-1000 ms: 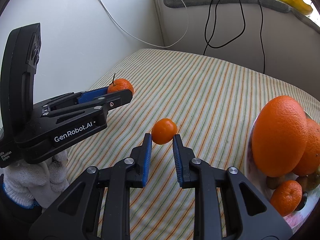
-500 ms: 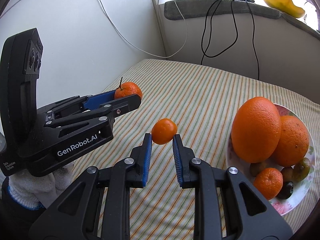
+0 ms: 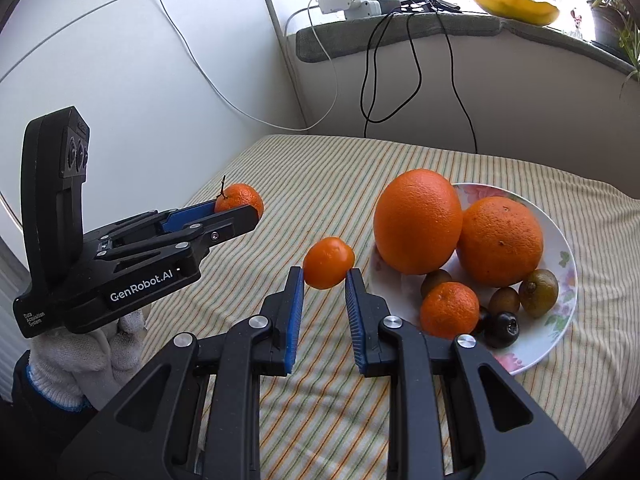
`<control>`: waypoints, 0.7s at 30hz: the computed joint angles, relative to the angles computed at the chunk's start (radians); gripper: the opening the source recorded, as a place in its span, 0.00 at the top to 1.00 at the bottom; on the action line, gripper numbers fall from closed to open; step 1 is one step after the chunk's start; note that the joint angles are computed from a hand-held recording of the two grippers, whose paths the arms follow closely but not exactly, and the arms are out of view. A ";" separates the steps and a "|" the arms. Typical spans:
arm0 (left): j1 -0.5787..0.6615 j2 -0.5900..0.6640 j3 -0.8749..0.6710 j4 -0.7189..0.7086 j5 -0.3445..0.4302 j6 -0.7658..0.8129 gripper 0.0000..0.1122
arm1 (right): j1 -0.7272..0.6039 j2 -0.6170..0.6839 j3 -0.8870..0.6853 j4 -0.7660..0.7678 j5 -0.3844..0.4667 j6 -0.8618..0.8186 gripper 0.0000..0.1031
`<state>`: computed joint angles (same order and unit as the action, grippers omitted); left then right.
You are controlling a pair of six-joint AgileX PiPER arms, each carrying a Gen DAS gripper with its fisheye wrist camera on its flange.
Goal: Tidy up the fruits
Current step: 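Lift and carry both tangerines with both grippers toward the plate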
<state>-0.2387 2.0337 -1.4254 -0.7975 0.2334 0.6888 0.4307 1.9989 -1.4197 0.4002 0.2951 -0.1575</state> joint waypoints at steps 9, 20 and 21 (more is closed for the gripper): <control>-0.060 0.011 -0.008 -0.024 0.008 0.005 0.68 | -0.060 -0.130 0.193 0.063 -0.090 -0.047 0.79; -0.137 0.035 -0.043 0.095 0.019 -0.108 0.68 | -0.153 -0.192 0.290 0.160 -0.126 -0.157 0.79; -0.145 0.037 -0.048 0.111 0.020 -0.124 0.68 | -0.163 -0.192 0.293 0.185 -0.125 -0.183 0.79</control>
